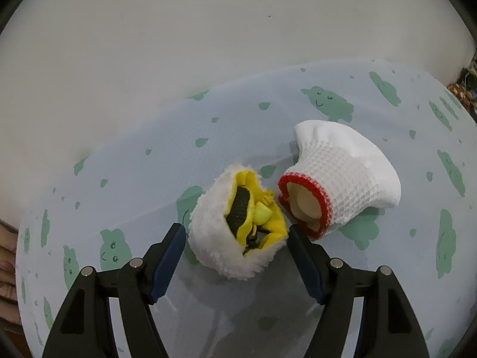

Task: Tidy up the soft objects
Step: 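Close the left tool on the fluffy item and lift it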

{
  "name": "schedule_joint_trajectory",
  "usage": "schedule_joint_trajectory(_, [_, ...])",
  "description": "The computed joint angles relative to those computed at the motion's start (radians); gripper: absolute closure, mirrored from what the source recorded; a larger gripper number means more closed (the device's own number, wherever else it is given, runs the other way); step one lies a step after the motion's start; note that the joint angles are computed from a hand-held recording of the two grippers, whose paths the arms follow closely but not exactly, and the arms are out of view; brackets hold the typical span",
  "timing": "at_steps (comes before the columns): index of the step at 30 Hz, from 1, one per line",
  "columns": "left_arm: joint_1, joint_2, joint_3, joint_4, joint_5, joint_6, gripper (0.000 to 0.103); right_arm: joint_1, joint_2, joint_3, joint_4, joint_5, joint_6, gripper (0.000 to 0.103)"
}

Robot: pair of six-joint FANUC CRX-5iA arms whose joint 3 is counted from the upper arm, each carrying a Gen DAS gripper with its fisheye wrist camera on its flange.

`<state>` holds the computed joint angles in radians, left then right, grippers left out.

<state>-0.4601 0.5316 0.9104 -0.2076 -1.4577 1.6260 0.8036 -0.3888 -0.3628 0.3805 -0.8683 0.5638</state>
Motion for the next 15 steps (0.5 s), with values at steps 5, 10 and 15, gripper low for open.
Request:
schedule_joint_trajectory(5, [0.062, -0.018, -0.048, 0.118, 0.049, 0.033, 0.030, 0.000, -0.001, 0.000, 0.001, -0.001, -0.001, 0.008])
schedule_joint_trajectory(10, [0.058, 0.002, -0.020, 0.081, 0.045, 0.041, 0.030, 0.000, 0.000, 0.000, 0.001, -0.003, 0.000, 0.008])
schedule_joint_trajectory(15, [0.085, -0.023, -0.096, 0.145, 0.107, 0.137, 0.046, 0.000, 0.001, 0.000, 0.001, -0.004, -0.002, 0.008])
